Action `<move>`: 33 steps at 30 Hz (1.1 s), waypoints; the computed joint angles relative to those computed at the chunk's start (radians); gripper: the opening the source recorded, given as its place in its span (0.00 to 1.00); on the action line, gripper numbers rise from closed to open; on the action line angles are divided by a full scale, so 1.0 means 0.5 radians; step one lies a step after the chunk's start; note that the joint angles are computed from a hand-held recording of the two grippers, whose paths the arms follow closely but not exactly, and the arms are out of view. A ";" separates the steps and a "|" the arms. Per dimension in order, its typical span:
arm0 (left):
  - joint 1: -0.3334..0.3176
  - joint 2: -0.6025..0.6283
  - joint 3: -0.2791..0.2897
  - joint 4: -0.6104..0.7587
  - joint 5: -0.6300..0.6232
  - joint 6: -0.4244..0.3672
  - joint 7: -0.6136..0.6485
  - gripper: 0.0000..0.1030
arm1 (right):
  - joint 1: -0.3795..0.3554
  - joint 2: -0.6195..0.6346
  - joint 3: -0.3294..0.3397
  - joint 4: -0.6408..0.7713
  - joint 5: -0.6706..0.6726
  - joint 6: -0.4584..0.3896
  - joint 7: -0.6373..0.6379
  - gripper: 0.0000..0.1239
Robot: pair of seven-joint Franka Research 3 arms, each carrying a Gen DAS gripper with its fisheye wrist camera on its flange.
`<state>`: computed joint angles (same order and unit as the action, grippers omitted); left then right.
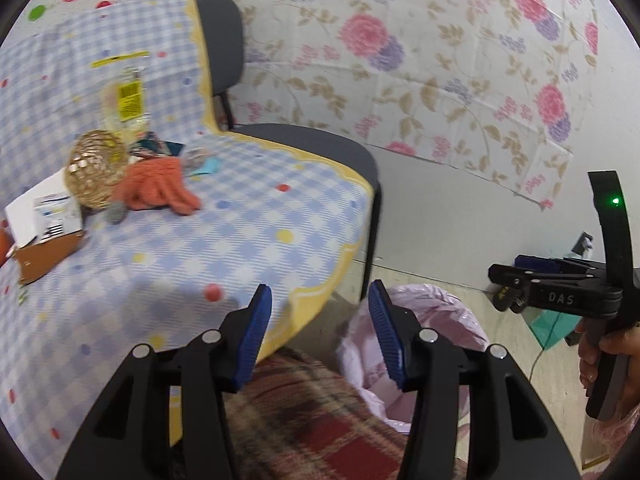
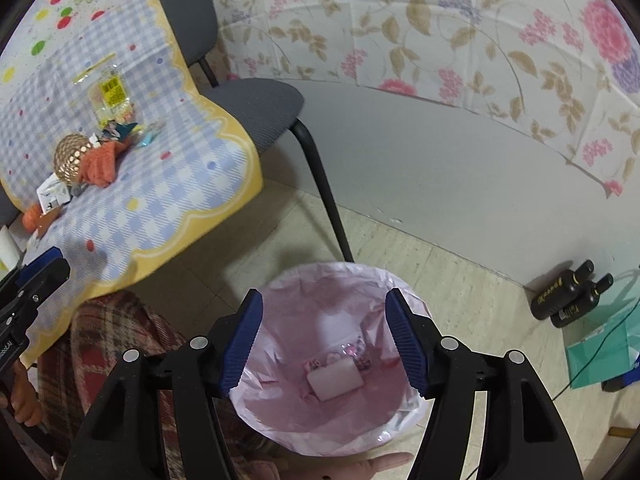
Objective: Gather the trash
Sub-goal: 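Move both tools back over the chair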
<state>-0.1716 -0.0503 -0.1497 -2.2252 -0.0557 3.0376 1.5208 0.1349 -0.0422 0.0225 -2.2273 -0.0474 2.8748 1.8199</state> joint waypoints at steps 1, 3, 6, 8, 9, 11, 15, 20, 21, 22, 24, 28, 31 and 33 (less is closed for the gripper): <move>0.039 -0.025 -0.003 -0.018 0.101 0.000 -0.101 0.48 | 0.011 0.014 0.005 0.026 0.027 0.015 -0.024 0.52; 0.121 -0.065 -0.011 -0.041 0.306 -0.008 -0.316 0.49 | 0.038 0.047 0.016 0.089 0.074 0.042 -0.081 0.52; 0.210 -0.111 -0.008 -0.070 0.509 -0.005 -0.540 0.50 | 0.082 0.109 0.031 0.196 0.117 0.055 -0.167 0.52; 0.341 -0.142 -0.050 -0.073 0.790 -0.025 -0.819 0.51 | 0.117 0.162 0.039 0.281 0.159 0.047 -0.240 0.52; 0.370 -0.158 -0.051 -0.085 0.870 -0.027 -0.898 0.51 | 0.133 0.186 0.040 0.315 0.175 0.045 -0.271 0.52; 0.436 -0.186 -0.049 -0.090 1.016 -0.058 -1.052 0.52 | 0.167 0.249 0.055 0.406 0.235 0.038 -0.362 0.52; 0.554 -0.226 -0.043 -0.079 1.280 -0.143 -1.330 0.52 | 0.237 0.373 0.069 0.591 0.304 0.023 -0.502 0.52; 0.659 -0.272 0.003 -0.078 1.480 -0.242 -1.567 0.62 | 0.298 0.554 0.106 0.863 0.403 -0.020 -0.681 0.52; 0.681 -0.274 0.010 -0.073 1.522 -0.261 -1.609 0.64 | 0.314 0.591 0.105 0.917 0.407 -0.034 -0.700 0.52; 0.691 -0.271 0.017 -0.063 1.547 -0.280 -1.635 0.68 | 0.333 0.636 0.104 0.983 0.407 -0.054 -0.720 0.52; 0.712 -0.242 0.033 -0.023 1.590 -0.332 -1.695 0.74 | 0.359 0.696 0.101 1.071 0.415 -0.082 -0.749 0.52; 0.706 -0.137 0.072 0.081 1.621 -0.380 -1.783 0.82 | 0.400 0.824 0.096 1.257 0.430 -0.132 -0.790 0.52; 0.668 -0.007 0.092 0.222 1.651 -0.451 -1.821 0.86 | 0.435 0.923 0.070 1.392 0.414 -0.163 -0.781 0.52; 0.631 0.090 0.117 0.325 1.647 -0.489 -1.833 0.88 | 0.445 1.004 0.064 1.509 0.414 -0.204 -0.774 0.52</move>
